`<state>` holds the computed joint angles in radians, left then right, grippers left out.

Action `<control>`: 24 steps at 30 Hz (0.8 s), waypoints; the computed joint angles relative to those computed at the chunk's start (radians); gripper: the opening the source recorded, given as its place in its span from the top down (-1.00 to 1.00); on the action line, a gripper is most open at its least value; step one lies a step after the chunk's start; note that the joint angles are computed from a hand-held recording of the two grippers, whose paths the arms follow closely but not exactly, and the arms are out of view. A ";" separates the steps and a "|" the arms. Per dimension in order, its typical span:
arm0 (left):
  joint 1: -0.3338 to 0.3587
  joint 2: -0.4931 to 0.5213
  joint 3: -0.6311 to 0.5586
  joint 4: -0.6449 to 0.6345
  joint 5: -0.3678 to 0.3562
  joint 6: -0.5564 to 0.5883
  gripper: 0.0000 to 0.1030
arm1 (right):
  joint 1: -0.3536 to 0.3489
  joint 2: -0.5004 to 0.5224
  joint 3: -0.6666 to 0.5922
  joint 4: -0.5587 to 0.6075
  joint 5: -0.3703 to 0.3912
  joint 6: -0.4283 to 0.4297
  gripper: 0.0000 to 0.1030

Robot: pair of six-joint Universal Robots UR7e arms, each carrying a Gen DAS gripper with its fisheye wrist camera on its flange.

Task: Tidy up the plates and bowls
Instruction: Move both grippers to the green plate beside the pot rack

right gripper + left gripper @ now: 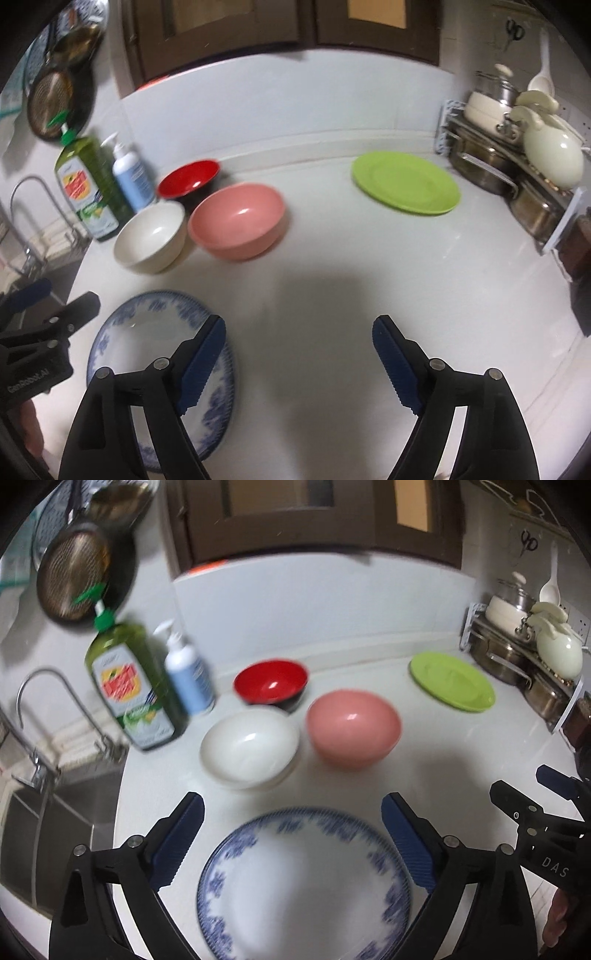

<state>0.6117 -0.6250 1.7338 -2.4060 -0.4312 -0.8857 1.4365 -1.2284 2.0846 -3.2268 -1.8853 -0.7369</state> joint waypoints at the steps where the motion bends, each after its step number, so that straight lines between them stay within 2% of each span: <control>1: 0.002 0.013 -0.019 -0.021 0.001 0.029 -0.94 | -0.004 -0.004 -0.013 0.004 0.007 -0.002 -0.63; 9: 0.027 0.166 -0.237 -0.165 0.016 0.237 -0.97 | -0.035 -0.002 -0.132 0.049 0.051 -0.029 -0.69; 18: 0.057 0.375 -0.576 -0.171 0.071 0.429 -0.97 | -0.074 0.059 -0.329 0.110 0.086 -0.061 -0.69; 24: 0.083 0.518 -0.833 -0.152 0.071 0.556 -0.96 | -0.092 0.120 -0.474 0.175 0.087 -0.058 -0.69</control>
